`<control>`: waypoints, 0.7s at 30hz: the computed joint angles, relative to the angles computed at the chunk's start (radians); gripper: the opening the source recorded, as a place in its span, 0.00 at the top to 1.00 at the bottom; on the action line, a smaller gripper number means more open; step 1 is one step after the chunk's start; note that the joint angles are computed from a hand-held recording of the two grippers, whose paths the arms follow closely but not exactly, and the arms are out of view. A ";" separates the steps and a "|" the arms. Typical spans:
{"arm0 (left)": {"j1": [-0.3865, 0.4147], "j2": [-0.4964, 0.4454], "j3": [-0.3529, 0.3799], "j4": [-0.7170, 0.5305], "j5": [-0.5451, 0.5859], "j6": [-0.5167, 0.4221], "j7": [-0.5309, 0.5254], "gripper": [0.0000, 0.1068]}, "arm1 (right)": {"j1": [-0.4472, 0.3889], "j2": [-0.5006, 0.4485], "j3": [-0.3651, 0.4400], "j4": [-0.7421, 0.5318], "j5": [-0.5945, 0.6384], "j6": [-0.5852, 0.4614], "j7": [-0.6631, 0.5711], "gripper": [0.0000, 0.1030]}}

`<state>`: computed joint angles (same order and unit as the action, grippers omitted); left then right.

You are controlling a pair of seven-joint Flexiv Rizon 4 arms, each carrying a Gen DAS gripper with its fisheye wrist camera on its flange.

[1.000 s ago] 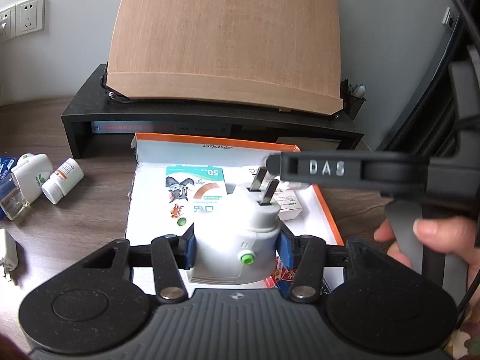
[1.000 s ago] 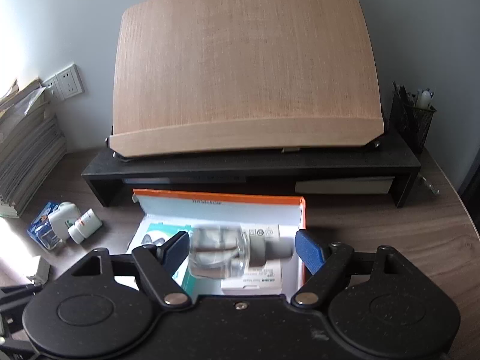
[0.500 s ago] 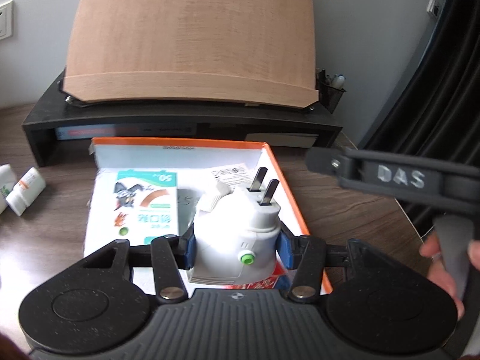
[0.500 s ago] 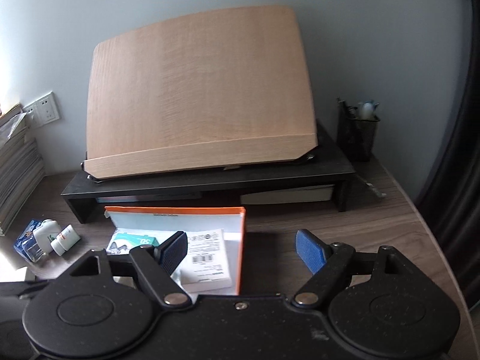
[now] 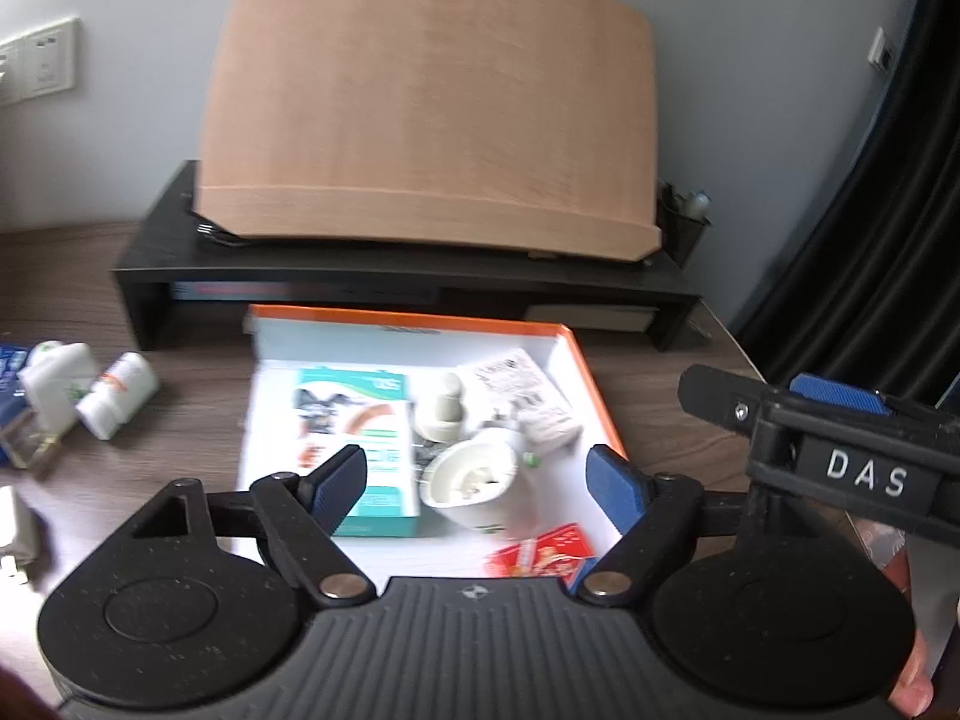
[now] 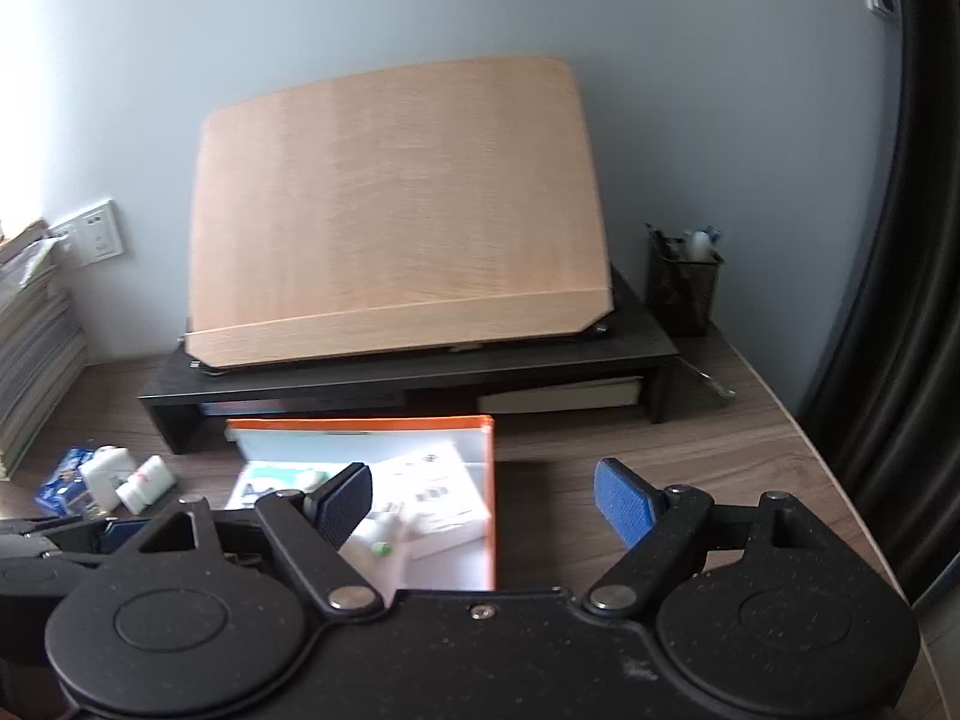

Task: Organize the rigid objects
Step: 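Lower the plug adapter and refill bottle into the white box and open both tools, then move both tools from the white box toward the remaining scattered items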

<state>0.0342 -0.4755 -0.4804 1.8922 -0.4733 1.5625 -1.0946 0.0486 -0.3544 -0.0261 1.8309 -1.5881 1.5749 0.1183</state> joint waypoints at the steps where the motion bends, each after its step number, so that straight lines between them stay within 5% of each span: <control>1: 0.004 0.008 0.005 0.007 -0.001 0.001 -0.003 0.22 | 0.006 -0.001 0.004 -0.004 0.001 -0.003 0.003 0.06; 21: 0.199 0.118 -0.018 0.163 -0.130 0.051 0.042 0.19 | 0.267 -0.059 -0.025 -0.044 0.308 -0.058 -0.270 0.04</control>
